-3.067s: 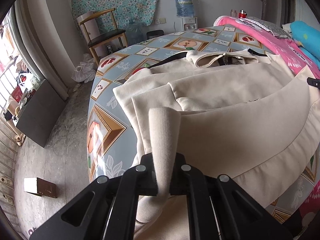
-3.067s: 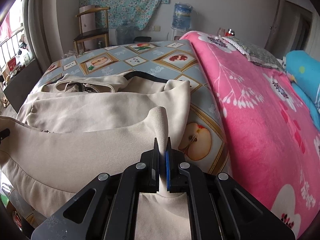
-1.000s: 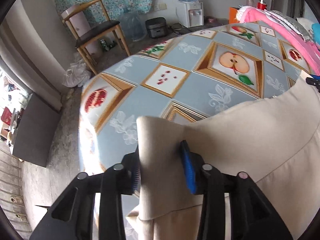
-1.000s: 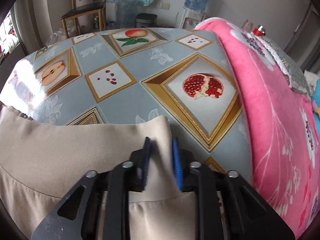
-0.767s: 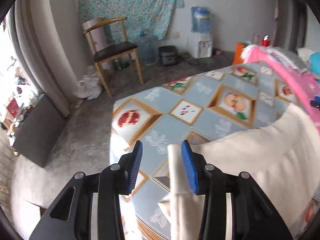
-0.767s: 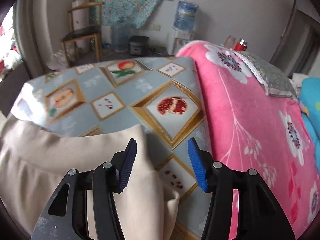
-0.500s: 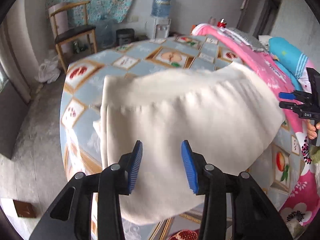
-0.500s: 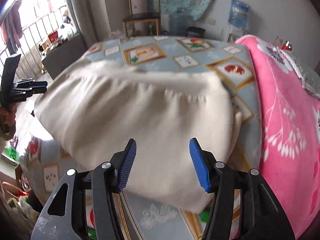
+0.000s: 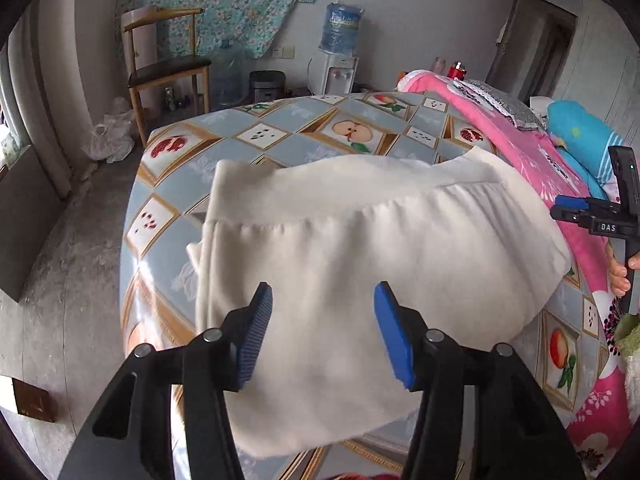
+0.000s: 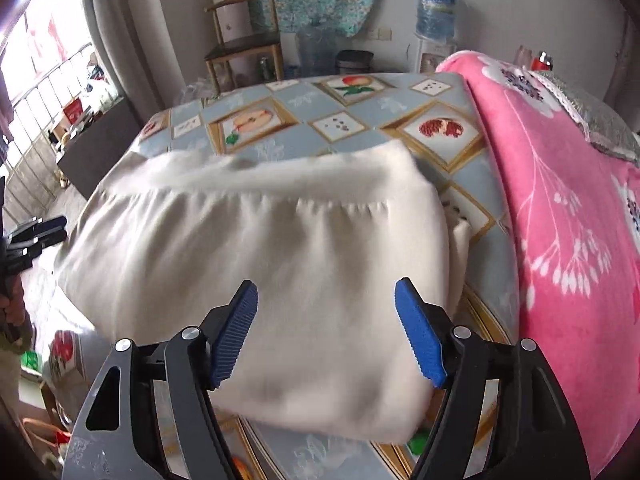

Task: Fold large clothes
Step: 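Open both tools and lay the folded jacket down on the bed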

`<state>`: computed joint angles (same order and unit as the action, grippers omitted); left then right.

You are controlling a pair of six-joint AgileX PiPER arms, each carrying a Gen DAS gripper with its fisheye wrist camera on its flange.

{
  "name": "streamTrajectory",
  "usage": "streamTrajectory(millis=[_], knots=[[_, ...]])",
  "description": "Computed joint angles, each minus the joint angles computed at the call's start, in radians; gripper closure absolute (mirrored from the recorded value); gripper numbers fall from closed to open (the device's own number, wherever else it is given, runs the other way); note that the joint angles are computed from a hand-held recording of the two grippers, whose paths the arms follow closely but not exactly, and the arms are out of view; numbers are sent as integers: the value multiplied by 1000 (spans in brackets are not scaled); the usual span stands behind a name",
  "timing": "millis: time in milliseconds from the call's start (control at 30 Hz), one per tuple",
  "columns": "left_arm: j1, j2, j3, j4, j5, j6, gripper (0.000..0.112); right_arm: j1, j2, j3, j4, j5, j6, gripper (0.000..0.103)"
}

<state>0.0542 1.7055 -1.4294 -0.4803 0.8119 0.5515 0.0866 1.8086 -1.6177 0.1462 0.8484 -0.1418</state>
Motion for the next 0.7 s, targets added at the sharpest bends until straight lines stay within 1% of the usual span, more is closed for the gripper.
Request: streamTrajectory(millis=[67, 133, 200, 233, 267, 300, 333, 367, 400, 433, 467, 500, 533, 567, 600, 633, 667, 700], knots=[[-76, 101, -132, 84, 6, -131, 56, 10, 130, -172, 26, 50, 55, 34], [-135, 210, -284, 162, 38, -267, 56, 33, 248, -331, 38, 99, 96, 34], [-198, 285, -385, 272, 55, -384, 56, 64, 339, -440, 49, 127, 117, 34], [-222, 322, -425, 319, 74, -427, 56, 85, 382, -490, 37, 155, 140, 34], [-249, 359, -460, 380, 97, -476, 55, 113, 404, -500, -16, 154, 166, 30], [-271, 381, -467, 433, 101, -508, 55, 150, 406, -470, -107, 120, 196, 29], [-290, 382, -439, 483, 73, -528, 53, 175, 396, -426, -176, 77, 215, 28], [-306, 358, -385, 530, 14, -545, 52, 189, 385, -404, -217, 61, 232, 28], [-313, 350, -366, 555, -4, -551, 52, 190, 389, -419, -223, 86, 234, 28], [-312, 355, -382, 556, 17, -542, 52, 186, 401, -453, -215, 128, 225, 28], [-302, 367, -421, 531, 59, -522, 52, 180, 409, -488, -212, 170, 215, 29], [-284, 366, -441, 486, 76, -491, 52, 174, 399, -493, -213, 175, 209, 30], [-267, 357, -446, 449, 68, -467, 52, 167, 374, -473, -223, 146, 211, 31], [-255, 352, -455, 442, 57, -467, 52, 156, 352, -456, -235, 117, 220, 31], [-242, 359, -481, 451, 61, -485, 52, 138, 349, -471, -241, 115, 236, 31], [-228, 383, -525, 466, 87, -512, 52, 115, 377, -526, -239, 139, 253, 31], [-217, 421, -587, 492, 135, -550, 52, 90, 411, -582, -243, 176, 277, 31], [-206, 472, -661, 512, 203, -580, 52, 74, 462, -654, -264, 227, 299, 31]])
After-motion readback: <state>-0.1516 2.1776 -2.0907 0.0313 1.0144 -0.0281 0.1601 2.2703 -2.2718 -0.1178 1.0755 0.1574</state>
